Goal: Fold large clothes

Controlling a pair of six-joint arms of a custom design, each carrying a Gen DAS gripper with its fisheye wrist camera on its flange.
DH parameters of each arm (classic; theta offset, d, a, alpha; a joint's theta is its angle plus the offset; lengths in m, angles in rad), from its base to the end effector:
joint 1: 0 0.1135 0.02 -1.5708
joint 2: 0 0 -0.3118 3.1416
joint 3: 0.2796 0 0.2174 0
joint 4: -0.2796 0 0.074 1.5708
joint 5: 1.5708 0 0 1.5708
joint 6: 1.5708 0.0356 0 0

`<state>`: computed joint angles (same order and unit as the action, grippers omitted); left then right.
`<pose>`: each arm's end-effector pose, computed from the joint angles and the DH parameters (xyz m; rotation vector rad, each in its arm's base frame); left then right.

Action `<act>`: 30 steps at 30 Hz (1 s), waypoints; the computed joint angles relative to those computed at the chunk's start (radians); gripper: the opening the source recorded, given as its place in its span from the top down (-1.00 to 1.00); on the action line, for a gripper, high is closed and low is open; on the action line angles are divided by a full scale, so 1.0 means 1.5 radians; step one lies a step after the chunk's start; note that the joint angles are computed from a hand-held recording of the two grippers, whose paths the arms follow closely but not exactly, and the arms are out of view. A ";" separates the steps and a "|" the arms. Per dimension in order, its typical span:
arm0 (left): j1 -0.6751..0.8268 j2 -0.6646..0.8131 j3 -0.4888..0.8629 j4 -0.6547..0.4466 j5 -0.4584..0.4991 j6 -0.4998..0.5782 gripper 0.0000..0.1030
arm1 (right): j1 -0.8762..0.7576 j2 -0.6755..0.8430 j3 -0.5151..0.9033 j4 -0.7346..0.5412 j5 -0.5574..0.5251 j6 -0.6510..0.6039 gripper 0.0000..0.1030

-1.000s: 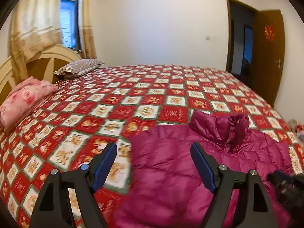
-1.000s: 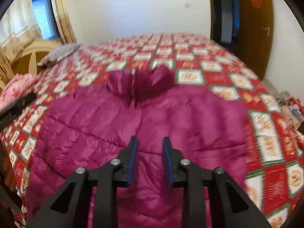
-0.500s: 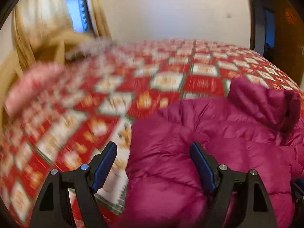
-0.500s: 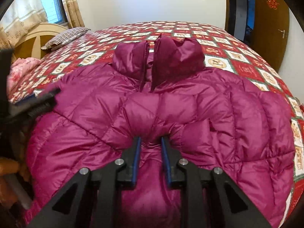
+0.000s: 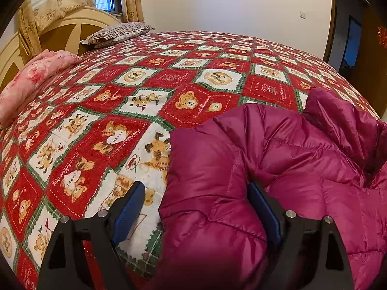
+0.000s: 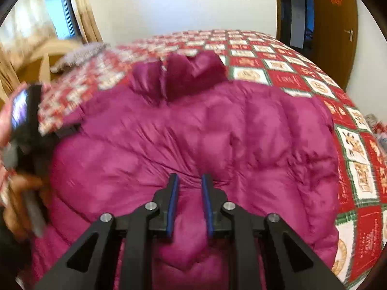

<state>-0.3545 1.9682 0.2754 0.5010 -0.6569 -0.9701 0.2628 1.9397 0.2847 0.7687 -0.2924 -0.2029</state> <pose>0.2069 -0.0534 0.0914 -0.8857 2.2630 0.3657 0.2320 0.0730 0.1073 -0.6876 2.3448 0.3852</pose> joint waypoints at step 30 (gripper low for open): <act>-0.004 0.003 -0.132 0.261 -0.005 -0.008 -0.73 | 0.033 0.184 0.746 -0.711 0.051 0.175 0.66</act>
